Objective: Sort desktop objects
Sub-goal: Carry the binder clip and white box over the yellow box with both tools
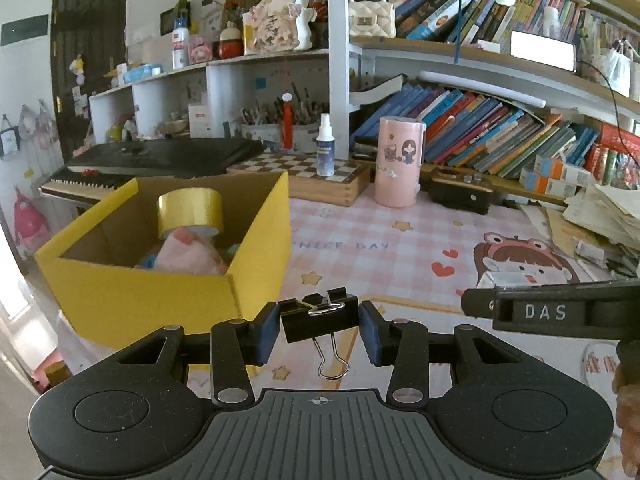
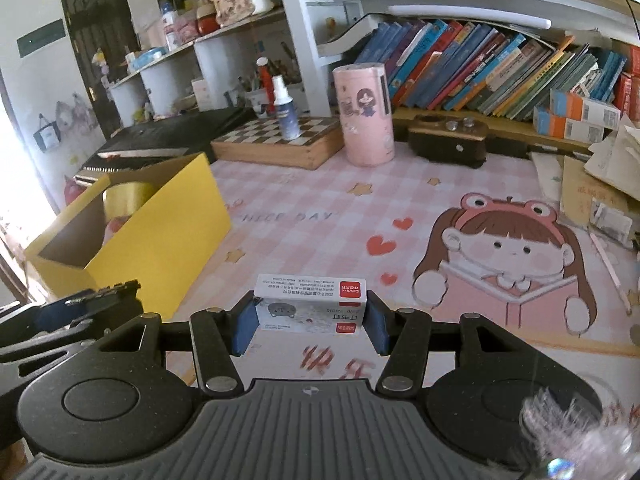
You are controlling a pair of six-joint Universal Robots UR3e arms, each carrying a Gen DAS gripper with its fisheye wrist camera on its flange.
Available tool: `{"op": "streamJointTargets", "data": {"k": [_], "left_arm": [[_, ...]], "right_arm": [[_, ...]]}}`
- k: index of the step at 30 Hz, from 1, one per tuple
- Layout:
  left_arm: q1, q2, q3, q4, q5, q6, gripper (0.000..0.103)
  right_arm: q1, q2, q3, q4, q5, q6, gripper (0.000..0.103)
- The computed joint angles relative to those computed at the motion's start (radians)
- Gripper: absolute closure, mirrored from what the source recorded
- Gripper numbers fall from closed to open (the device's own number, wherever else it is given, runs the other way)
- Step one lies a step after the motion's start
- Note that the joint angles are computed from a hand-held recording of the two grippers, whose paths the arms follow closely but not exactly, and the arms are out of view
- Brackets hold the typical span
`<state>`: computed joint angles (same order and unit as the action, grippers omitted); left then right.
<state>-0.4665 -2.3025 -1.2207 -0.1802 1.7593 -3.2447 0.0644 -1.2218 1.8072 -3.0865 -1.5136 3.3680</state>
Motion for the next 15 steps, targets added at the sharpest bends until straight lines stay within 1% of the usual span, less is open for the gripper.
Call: {"op": "streamJointTargets", "data": {"k": [6,10,15], "left_arm": [[0.08,0.142,-0.257,0.111,-0.087,0.03,0.062],[0.155,0.242,-0.424,0.164,-0.165,0.048,0.062],[0.238,0.329,-0.569,0.202,-0.243,0.078,0.062]], "right_arm": [[0.125,0.01,-0.033,0.048,-0.109,0.062,0.051],[0.213,0.029,-0.085,0.094,-0.185,0.105,0.051],[0.317,0.061,-0.146,0.143,-0.275,0.162,0.051]]}}
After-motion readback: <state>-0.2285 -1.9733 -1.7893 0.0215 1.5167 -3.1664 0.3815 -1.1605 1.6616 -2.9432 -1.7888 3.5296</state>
